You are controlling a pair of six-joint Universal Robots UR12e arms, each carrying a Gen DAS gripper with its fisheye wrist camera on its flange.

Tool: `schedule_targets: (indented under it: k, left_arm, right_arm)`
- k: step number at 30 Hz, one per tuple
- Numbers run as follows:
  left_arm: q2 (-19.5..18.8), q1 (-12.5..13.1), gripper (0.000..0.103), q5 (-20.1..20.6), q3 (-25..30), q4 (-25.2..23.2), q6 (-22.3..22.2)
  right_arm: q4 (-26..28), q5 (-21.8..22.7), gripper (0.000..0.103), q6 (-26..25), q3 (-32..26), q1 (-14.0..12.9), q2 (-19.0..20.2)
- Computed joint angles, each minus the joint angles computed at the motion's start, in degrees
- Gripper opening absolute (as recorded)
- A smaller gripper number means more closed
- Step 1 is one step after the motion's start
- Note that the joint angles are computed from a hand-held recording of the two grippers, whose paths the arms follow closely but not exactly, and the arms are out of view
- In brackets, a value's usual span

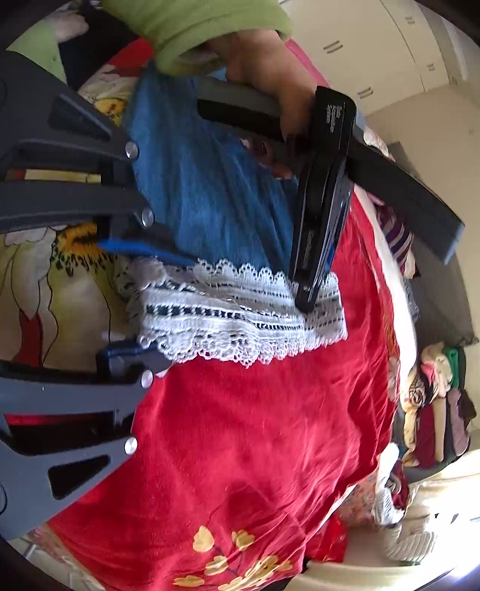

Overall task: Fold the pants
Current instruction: 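Grasp the white lace hem with the left tool while the right tool grasps beside it, then lift the lace hem with both tools and fold the pants over lengthwise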

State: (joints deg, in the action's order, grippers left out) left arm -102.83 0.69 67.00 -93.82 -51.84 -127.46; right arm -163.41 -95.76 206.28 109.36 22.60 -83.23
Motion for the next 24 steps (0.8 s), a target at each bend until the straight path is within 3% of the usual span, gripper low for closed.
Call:
schedule_targets:
  k: [10,24]
  left_arm:
    - [0.42,2.45,0.019,-7.15,1.44,-6.20,-2.77]
    - [2.80,7.26,0.018,-18.94,1.36,-10.10,-3.23]
  right_arm:
    - [-5.93,4.30,0.022,2.23,2.14,-1.18,-0.92]
    - [-8.35,2.44,0.022,-0.85,1.08,0.55,-1.82]
